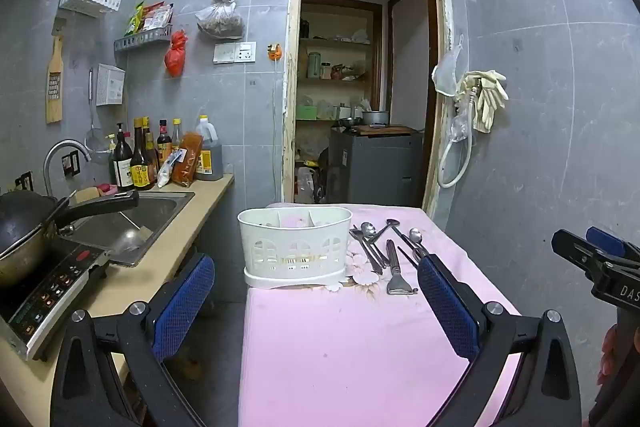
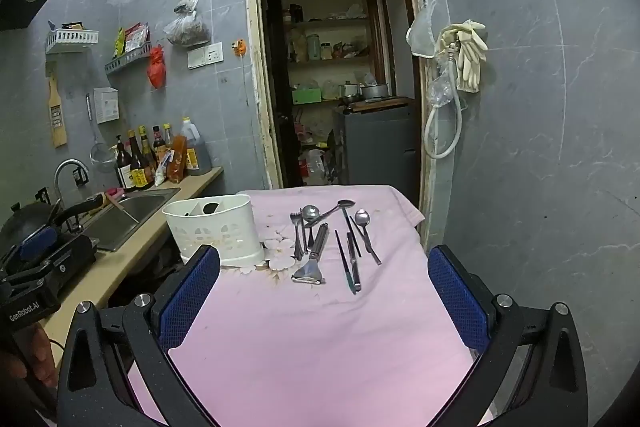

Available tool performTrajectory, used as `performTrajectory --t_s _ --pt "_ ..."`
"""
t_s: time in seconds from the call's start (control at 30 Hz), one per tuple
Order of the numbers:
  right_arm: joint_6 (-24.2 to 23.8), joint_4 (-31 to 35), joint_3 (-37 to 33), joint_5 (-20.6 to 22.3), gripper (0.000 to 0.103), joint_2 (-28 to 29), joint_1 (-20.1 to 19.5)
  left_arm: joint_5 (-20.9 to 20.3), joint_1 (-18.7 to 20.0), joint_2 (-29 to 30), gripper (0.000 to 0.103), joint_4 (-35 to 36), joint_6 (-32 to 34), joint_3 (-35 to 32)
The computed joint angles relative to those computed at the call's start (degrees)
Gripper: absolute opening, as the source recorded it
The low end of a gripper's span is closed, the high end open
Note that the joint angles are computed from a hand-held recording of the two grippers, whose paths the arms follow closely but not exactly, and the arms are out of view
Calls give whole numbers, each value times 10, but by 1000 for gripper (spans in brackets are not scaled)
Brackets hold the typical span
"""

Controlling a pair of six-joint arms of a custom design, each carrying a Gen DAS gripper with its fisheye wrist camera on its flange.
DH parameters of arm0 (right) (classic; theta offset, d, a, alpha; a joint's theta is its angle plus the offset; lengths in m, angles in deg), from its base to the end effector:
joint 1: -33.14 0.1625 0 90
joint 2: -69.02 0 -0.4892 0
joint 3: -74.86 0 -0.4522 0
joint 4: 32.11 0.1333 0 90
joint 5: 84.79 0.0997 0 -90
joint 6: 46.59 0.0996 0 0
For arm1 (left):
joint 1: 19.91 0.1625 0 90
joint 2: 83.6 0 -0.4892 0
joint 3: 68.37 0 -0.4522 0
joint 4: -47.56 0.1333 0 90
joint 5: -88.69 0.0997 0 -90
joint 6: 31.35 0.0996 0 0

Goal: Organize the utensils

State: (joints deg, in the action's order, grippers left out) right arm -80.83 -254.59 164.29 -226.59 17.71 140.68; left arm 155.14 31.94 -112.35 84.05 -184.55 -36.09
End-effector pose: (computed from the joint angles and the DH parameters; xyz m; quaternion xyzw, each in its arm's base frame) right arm 0.2681 -0.6655 0.3693 -0.0213 -0.6900 0.6097 0.3896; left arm -0.4112 -0.8037 0.2349 0.4037 0.7948 -0.4298 0.1432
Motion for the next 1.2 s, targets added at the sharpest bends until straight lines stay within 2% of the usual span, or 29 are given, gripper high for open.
performTrajectory --t_s 0.3,0.73,1.07,1.1,1.2 --pt "-3 1 2 -6 102 1 6 -2 -1 -2 102 -7 1 4" --pt "30 34 16 6 102 -10 -5 1 2 2 102 0 0 -2" --pt "31 33 16 5 102 -10 -5 2 3 -8 102 -9 2 16" --pt "31 34 16 5 102 -10 -5 4 6 3 102 1 5 -4" --pt "30 32 17 6 102 -10 -5 3 6 3 102 1 5 -5"
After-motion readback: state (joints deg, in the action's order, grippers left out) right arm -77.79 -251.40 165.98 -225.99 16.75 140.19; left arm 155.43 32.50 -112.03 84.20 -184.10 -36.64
